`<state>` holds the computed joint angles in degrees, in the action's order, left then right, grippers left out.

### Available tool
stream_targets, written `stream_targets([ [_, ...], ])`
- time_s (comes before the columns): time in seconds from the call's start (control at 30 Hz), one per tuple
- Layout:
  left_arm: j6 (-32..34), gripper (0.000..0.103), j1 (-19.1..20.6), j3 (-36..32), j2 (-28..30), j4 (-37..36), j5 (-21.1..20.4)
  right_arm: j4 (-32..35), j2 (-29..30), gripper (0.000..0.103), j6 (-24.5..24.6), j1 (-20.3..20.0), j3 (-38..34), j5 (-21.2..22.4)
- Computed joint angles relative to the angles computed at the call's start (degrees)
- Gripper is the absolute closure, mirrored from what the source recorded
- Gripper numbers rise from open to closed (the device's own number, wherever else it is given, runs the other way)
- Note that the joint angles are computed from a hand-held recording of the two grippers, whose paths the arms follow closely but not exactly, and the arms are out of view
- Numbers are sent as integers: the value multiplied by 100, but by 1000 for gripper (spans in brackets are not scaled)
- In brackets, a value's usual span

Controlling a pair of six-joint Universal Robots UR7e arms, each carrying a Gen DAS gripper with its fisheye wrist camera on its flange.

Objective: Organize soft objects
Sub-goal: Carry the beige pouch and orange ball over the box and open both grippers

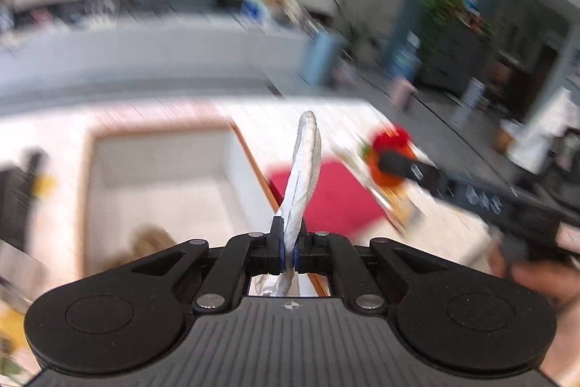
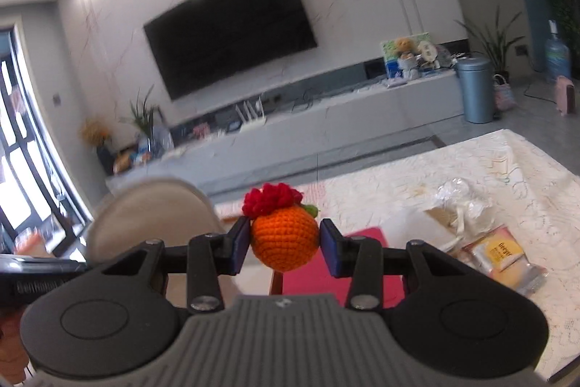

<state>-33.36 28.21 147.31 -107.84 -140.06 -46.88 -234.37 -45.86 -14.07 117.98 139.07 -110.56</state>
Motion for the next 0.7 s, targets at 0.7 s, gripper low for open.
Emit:
stream_targets([
  [0.7, 2048, 98, 3668, -772, 867, -1735, -4598, 177, 372, 61, -167, -762, -159, 324],
])
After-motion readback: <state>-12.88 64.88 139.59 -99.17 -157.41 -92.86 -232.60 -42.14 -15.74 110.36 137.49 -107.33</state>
